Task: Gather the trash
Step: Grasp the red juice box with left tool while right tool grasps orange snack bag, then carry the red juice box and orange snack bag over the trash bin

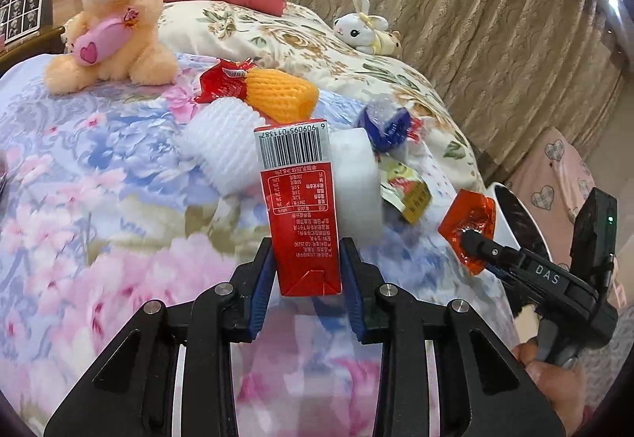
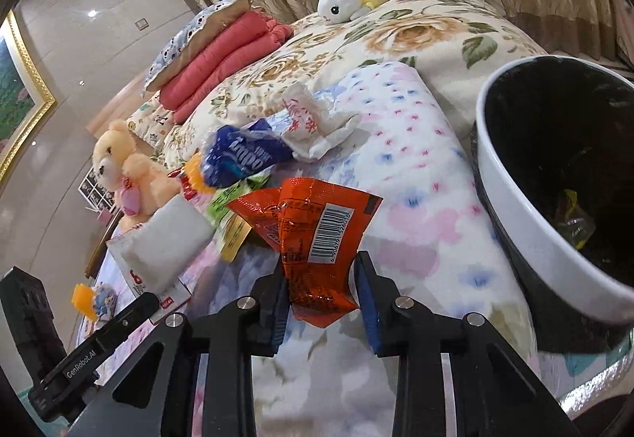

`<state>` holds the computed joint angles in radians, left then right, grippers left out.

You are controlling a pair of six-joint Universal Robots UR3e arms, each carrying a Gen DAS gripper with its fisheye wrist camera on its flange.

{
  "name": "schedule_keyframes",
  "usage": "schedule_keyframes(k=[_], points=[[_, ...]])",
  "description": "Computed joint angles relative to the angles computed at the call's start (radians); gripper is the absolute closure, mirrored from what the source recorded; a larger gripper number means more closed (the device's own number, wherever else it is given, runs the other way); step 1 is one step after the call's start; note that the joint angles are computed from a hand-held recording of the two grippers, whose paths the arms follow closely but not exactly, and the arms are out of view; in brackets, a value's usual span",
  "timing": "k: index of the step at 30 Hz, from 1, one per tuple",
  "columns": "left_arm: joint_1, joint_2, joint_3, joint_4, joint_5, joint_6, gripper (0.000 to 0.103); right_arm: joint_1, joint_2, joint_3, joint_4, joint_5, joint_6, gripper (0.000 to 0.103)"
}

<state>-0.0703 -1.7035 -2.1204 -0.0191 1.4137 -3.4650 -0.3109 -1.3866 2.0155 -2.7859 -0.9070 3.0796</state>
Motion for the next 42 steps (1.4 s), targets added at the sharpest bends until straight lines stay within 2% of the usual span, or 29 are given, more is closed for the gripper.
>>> schedule_keyframes(k=[10, 17, 22, 28, 34, 42], points=[[-0.096, 0.055, -0.015, 0.003, 0.004, 0.014, 0.073, -0.085, -0.170, 0.144, 0.059, 0.058, -0.066, 0.072], [-0.163, 0.022, 0.039, -0.009, 0.011, 0.022, 0.073, -0.172, -0.291, 0.221, 0.136, 0.095, -0.127, 0.072], [-0.214, -0.018, 0.091, -0.064, 0.058, 0.042, 0.073, -0.227, -0.357, 0.254, 0.197, 0.119, -0.172, 0.072], [-0.218, -0.064, 0.139, -0.154, 0.074, 0.046, 0.073, -0.265, -0.393, 0.279, 0.234, 0.131, -0.190, 0.072], [-0.229, -0.066, 0.113, -0.093, 0.072, 0.054, 0.074, -0.289, -0.416, 0.297, 0.259, 0.142, -0.206, 0.072], [-0.273, -0.100, 0.202, -0.120, 0.057, 0.069, 0.074, -0.353, -0.477, 0.285, 0.343, 0.174, -0.247, 0.072]])
